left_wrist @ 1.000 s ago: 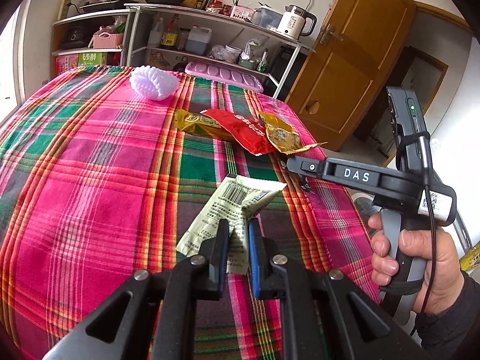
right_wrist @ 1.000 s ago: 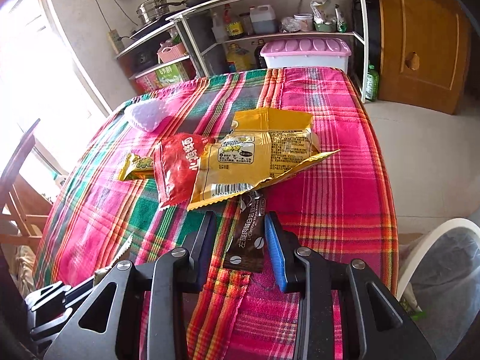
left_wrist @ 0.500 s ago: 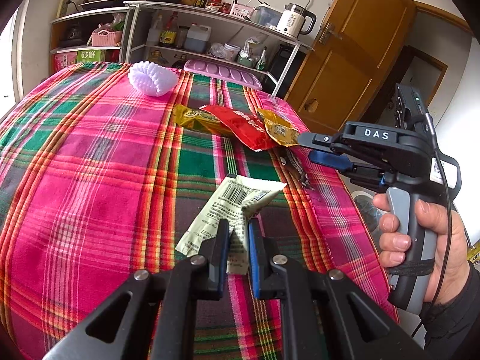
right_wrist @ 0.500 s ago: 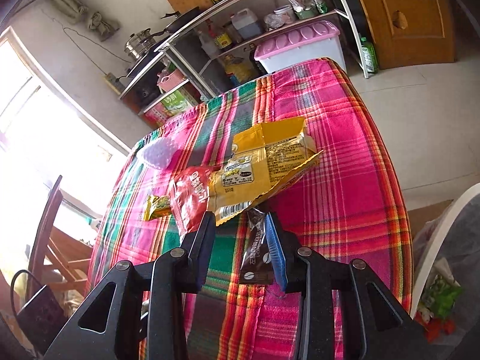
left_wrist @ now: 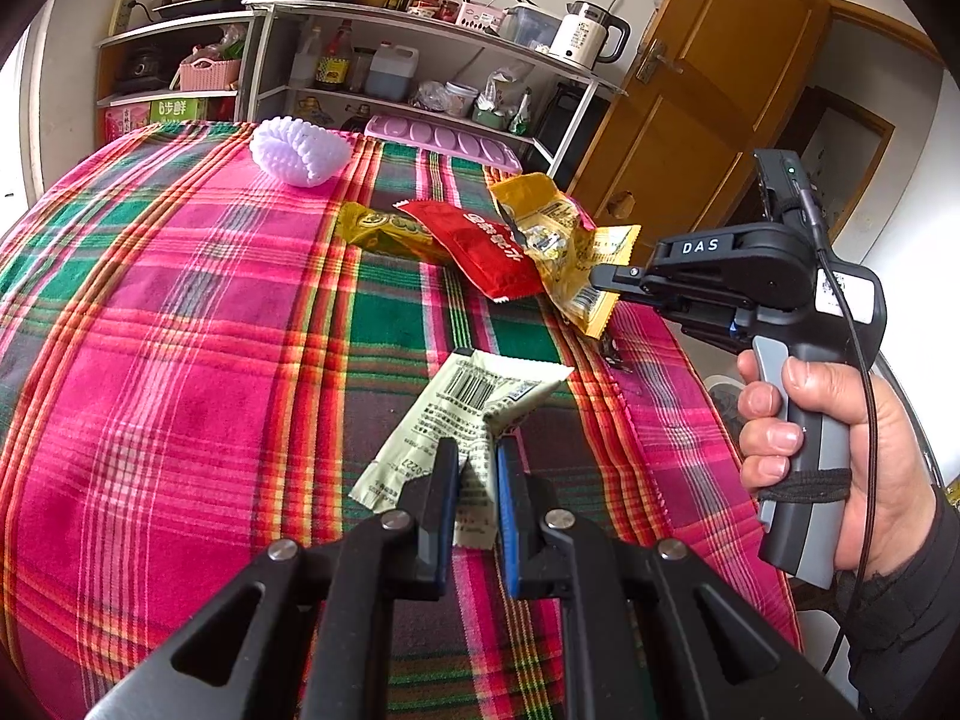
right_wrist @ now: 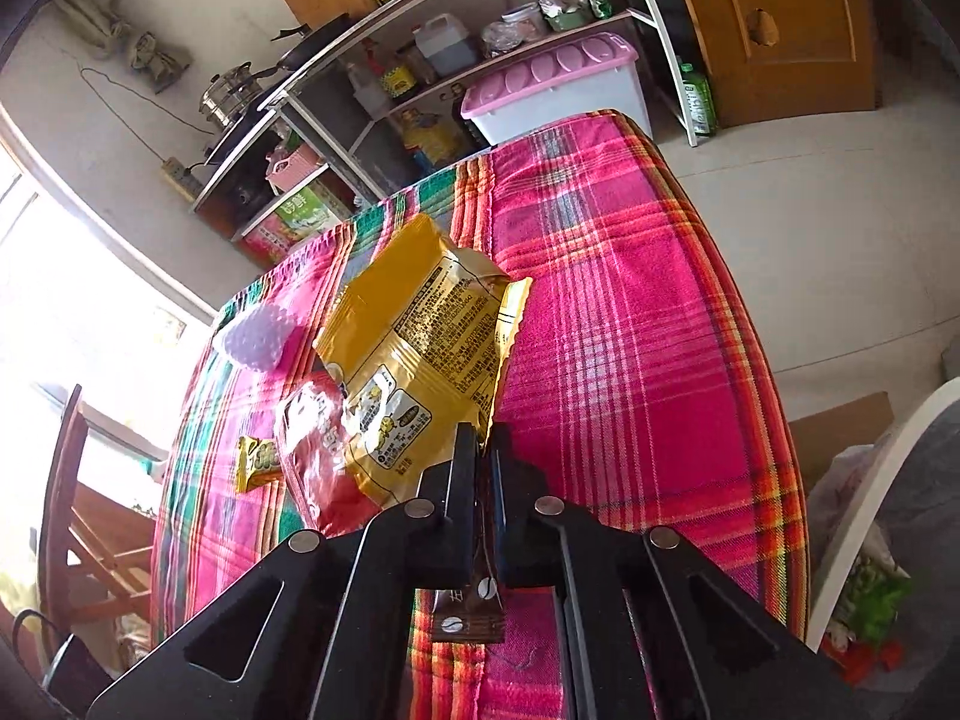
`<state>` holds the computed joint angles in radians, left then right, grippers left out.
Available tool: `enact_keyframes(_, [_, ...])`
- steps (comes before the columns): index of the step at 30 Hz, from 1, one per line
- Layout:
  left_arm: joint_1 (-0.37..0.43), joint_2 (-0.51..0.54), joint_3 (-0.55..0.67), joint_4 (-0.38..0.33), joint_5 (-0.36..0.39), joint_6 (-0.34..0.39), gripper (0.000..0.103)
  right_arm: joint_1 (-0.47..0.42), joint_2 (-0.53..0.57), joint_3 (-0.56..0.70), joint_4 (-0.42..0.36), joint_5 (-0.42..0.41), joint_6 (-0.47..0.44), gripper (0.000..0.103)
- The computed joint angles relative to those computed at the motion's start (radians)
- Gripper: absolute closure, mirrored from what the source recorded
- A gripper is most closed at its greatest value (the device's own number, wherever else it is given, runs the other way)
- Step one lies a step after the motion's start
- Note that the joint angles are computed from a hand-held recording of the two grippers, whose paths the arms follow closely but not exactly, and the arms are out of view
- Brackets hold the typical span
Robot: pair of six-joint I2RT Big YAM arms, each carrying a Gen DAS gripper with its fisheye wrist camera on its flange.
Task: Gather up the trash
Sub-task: 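Carry the yellow bag with the right gripper and the receipt with the left over the bin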
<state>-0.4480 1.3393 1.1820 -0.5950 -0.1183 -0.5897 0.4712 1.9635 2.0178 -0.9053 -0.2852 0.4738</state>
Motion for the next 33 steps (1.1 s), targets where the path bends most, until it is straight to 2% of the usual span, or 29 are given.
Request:
enact_keyframes(9, [-0.021, -0.011, 0.016, -0.019, -0.028, 0.004, 0.090, -0.019, -0.169, -0.200, 0.092, 0.006, -0.023, 0.101])
enact_keyframes(17, [-0.080, -0.016, 0.059, -0.052, -0.067, -0.004, 0.090, -0.048, -0.367, -0.430, 0.152, 0.007, -0.007, 0.101])
enact_keyframes(25, [-0.158, 0.005, 0.127, -0.081, -0.104, 0.004, 0.090, -0.091, -0.550, -0.620, 0.169, 0.013, 0.015, 0.101])
enact_keyframes(33, [-0.226, 0.054, 0.217, -0.095, -0.119, 0.052, 0.090, -0.138, -0.658, -0.709, 0.177, 0.033, 0.031, 0.101])
